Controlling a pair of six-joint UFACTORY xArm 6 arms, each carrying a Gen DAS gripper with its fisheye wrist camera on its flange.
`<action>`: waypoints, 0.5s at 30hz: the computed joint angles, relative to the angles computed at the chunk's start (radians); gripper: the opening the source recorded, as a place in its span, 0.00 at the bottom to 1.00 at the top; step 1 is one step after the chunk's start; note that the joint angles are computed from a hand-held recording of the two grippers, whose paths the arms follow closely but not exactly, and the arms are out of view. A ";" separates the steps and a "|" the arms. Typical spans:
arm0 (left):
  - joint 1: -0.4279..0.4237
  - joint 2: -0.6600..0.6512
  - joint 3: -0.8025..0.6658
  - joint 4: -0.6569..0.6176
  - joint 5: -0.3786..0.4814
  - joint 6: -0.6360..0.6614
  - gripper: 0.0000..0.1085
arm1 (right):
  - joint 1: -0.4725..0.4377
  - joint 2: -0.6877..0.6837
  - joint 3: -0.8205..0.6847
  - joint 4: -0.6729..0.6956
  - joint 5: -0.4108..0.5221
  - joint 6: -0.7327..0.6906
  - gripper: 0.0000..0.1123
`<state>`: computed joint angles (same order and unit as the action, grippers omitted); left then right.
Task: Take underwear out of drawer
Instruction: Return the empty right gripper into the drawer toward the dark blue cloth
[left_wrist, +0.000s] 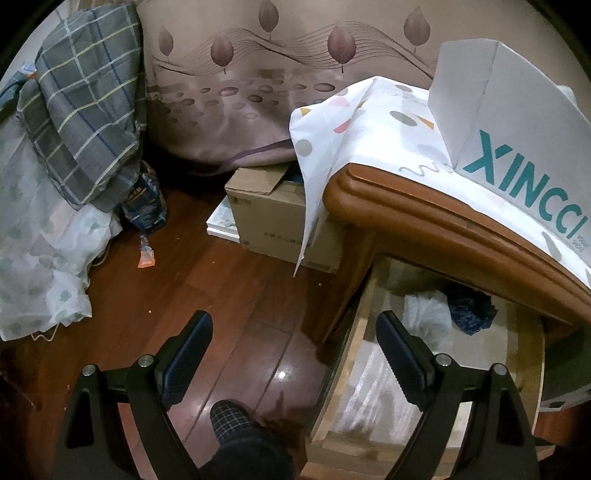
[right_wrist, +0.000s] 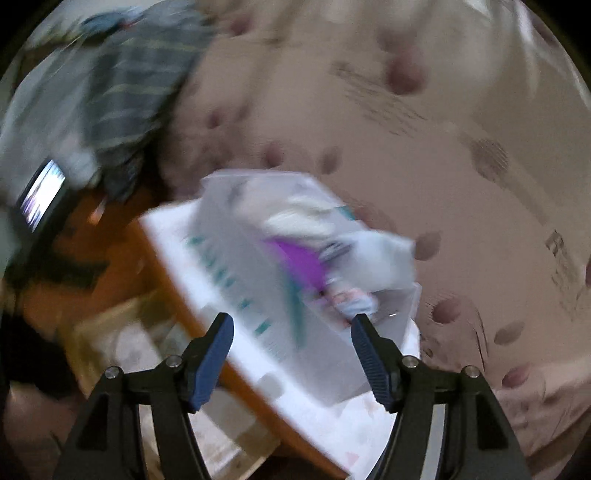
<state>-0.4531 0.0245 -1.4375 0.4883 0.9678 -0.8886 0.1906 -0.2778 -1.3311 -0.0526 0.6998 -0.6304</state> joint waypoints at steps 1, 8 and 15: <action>0.000 0.005 -0.006 -0.001 0.003 0.000 0.81 | 0.008 -0.037 0.069 0.003 -0.016 -0.036 0.60; 0.007 0.005 -0.012 0.001 0.014 -0.012 0.81 | 0.036 -0.070 0.316 -0.091 -0.095 -0.041 0.57; 0.014 0.004 -0.012 -0.020 0.013 -0.008 0.81 | 0.025 0.047 0.412 -0.307 -0.322 0.082 0.42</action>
<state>-0.4387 0.0289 -1.4499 0.4682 0.9805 -0.8966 0.2157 -0.2304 -0.9191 -0.3597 0.3776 -0.5480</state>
